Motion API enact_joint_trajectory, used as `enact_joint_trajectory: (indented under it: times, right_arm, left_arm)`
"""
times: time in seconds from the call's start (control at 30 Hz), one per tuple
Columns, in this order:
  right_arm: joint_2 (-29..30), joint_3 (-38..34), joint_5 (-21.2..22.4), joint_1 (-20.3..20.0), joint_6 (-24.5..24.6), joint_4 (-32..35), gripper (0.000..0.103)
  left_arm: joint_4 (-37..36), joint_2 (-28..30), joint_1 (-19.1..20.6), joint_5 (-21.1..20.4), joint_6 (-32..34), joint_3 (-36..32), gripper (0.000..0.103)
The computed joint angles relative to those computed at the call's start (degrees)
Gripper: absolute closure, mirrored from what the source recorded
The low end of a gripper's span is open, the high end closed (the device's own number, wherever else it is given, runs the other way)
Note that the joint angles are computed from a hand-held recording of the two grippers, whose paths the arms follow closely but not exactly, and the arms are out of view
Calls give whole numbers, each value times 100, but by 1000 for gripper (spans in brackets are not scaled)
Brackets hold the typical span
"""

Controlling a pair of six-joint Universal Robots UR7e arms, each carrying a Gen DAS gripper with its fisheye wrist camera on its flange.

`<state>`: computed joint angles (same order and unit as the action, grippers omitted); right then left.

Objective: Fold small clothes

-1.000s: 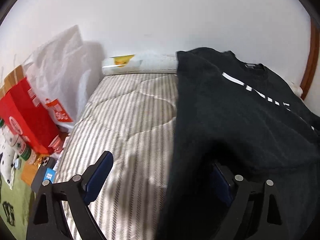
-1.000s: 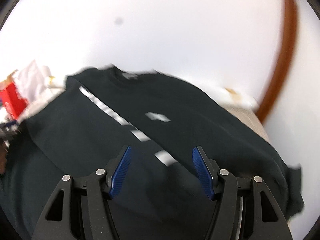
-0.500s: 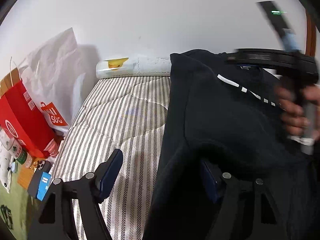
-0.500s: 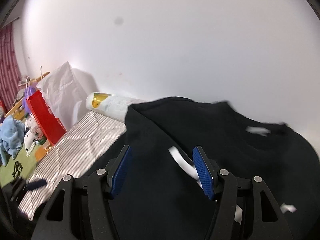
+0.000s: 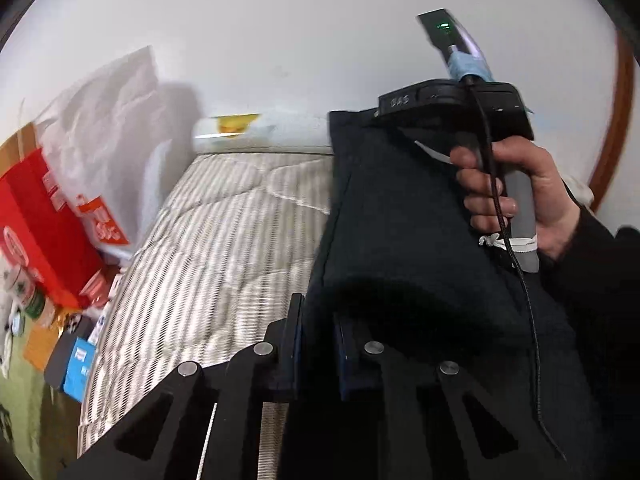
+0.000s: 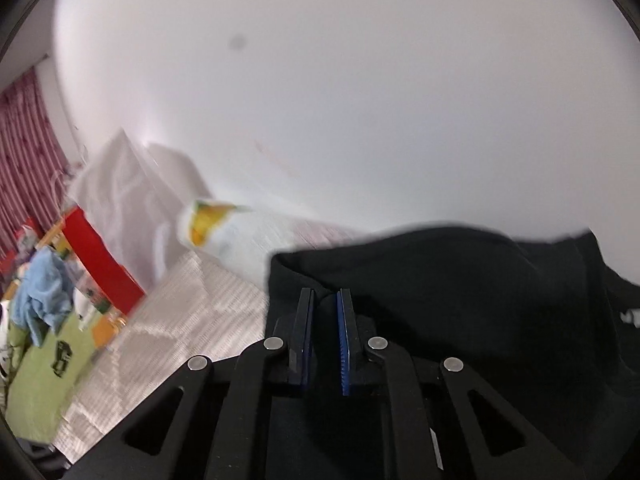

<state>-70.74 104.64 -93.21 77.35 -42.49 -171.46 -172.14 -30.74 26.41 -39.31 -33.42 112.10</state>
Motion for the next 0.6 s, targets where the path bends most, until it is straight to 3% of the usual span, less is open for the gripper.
enact_joint_trajectory:
  times: [0.1, 0.23, 0.33, 0.53, 0.6]
  right_arm:
    - [211, -141, 4, 133, 52, -60, 92]
    - [624, -246, -440, 273, 14, -384, 92]
    - [533, -194, -315, 249, 121, -315, 89]
    - [10, 115, -144, 115, 292, -240, 73]
    - [-382, 374, -107, 20, 283, -251, 72]
  left_arm:
    - [102, -135, 167, -177, -365, 59, 90]
    - [441, -179, 251, -293, -627, 5, 87]
    - [614, -201, 261, -277, -755, -24, 82]
    - [712, -173, 219, -226, -779, -41, 59]
    - [734, -151, 166, -141, -733, -45, 43]
